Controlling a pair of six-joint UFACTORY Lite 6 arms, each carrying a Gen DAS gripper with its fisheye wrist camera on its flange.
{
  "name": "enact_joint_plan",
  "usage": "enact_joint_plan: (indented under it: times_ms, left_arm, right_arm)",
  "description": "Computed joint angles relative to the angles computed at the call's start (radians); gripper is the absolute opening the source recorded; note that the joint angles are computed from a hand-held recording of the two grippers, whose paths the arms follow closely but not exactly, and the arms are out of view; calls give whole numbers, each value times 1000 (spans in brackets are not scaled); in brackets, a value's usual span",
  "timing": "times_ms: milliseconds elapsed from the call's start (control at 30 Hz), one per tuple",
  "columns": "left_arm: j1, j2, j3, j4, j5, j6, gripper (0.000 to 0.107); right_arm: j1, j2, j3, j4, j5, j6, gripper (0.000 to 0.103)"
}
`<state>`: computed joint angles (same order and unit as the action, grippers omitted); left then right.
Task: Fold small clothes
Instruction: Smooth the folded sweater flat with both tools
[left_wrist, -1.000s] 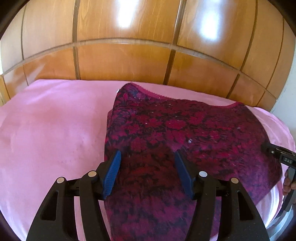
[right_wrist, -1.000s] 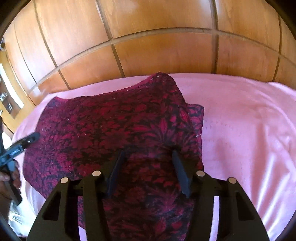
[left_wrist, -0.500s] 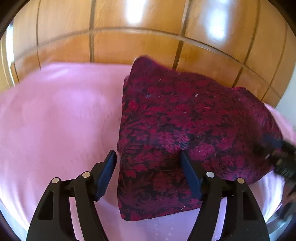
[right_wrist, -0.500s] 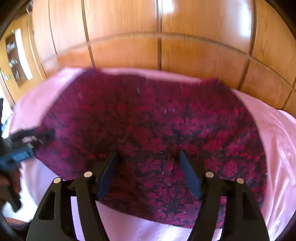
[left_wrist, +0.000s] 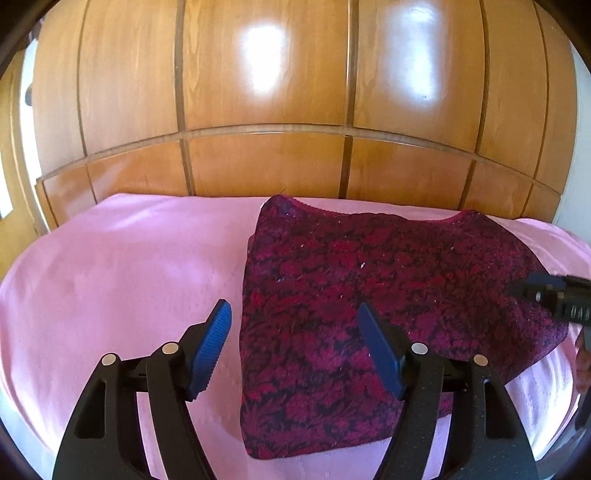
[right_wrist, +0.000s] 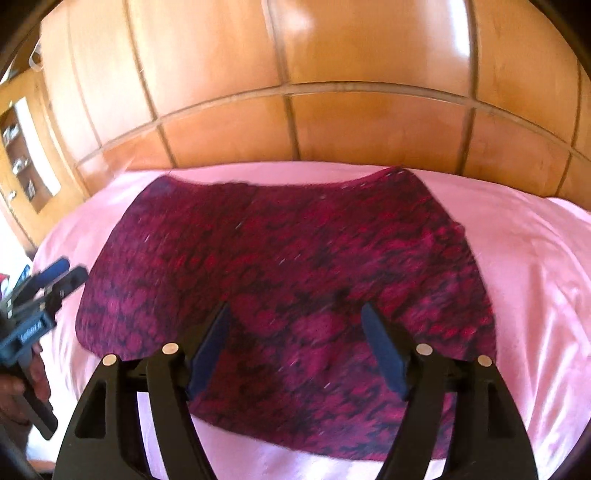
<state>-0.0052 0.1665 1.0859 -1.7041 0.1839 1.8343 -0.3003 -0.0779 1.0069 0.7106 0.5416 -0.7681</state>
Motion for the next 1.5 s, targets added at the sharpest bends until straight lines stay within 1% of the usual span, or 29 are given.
enact_joint_plan:
  times_ms: [67, 167, 200, 333, 467, 533, 600, 667, 733, 767, 800, 833, 867, 900, 967, 1000, 1033, 1067, 1100, 1133, 1167, 1200, 1267, 1333, 1367, 1433, 1467, 1500]
  left_arm:
    - [-5, 24, 27, 42, -6, -43, 70]
    - [-7, 59, 70, 159, -16, -169, 70]
    - [-3, 80, 97, 214, -15, -220, 70]
    - [-2, 132, 161, 325, -26, -321, 70]
    - [-6, 182, 222, 391, -30, -369, 70]
    - [-10, 201, 242, 383, -31, -355, 70]
    - [-15, 229, 272, 399, -30, -357, 70]
    - [-26, 256, 301, 447, -33, -399, 70]
    - [-33, 278, 319, 459, -32, -407, 70]
    - [-37, 304, 343, 492, -31, -434, 70]
    - [-41, 321, 360, 545, -31, -485, 70]
    - [-45, 351, 387, 641, -24, -577, 70]
    - [-44, 380, 415, 702, -13, -637, 70]
    - [-43, 411, 441, 722, -3, -659, 70]
    - [-34, 447, 472, 697, 15, -648, 74]
    - [-23, 472, 503, 728, 40, -698, 77]
    - [-5, 505, 550, 778, 99, -774, 77]
    - [21, 553, 621, 814, 186, -856, 79]
    - [55, 605, 693, 813, 271, -916, 83]
    - [77, 638, 740, 809, 332, -951, 83]
    - [90, 644, 748, 787, 356, -953, 83]
    - [92, 616, 714, 768, 339, -930, 83]
    - [77, 515, 577, 687, 238, -801, 83]
    - [67, 442, 480, 593, 165, -683, 83]
    - [68, 394, 422, 508, 132, -597, 83]
    - [85, 343, 365, 391, 128, -496, 83]
    - [98, 308, 327, 326, 141, -448, 83]
    - [103, 292, 313, 303, 154, -439, 83]
  right_arm:
    - [-14, 48, 61, -35, -6, 44, 74]
    - [-39, 122, 159, -86, -13, 97, 75]
    - [-47, 153, 191, -90, -14, 103, 75]
    - [-77, 273, 319, -101, -7, 117, 75]
    - [-88, 379, 432, -136, -3, 141, 74]
    - [-90, 438, 500, -157, 12, 160, 73]
    - [-82, 499, 565, -209, 10, 198, 73]
    - [-75, 566, 639, -296, 14, 270, 73]
    - [-83, 658, 744, -352, 69, 331, 73]
    - [-106, 730, 824, -326, 124, 334, 73]
    - [-120, 773, 871, -304, 155, 326, 73]
    - [-129, 800, 899, -292, 169, 317, 73]
    - [-139, 835, 934, -282, 182, 310, 73]
    - [-149, 870, 975, -267, 204, 307, 73]
    - [-170, 949, 1080, -243, 257, 322, 73]
    - [-171, 973, 1118, -248, 278, 335, 73]
    - [-168, 986, 1142, -262, 291, 344, 73]
    - [-163, 997, 1163, -282, 302, 356, 73]
    - [-161, 1015, 1196, -295, 318, 367, 73]
    - [-160, 1021, 1208, -303, 326, 372, 73]
    - [-159, 1013, 1202, -304, 328, 374, 73]
    - [-157, 1012, 1207, -304, 332, 376, 74]
    - [-164, 955, 1135, -282, 313, 342, 77]
    - [-169, 888, 1060, -295, 283, 329, 90]
    - [-185, 841, 1006, -291, 263, 311, 90]
    - [-220, 784, 925, -240, 248, 253, 91]
    - [-251, 752, 875, -203, 248, 213, 91]
    - [-272, 739, 852, -179, 256, 190, 92]
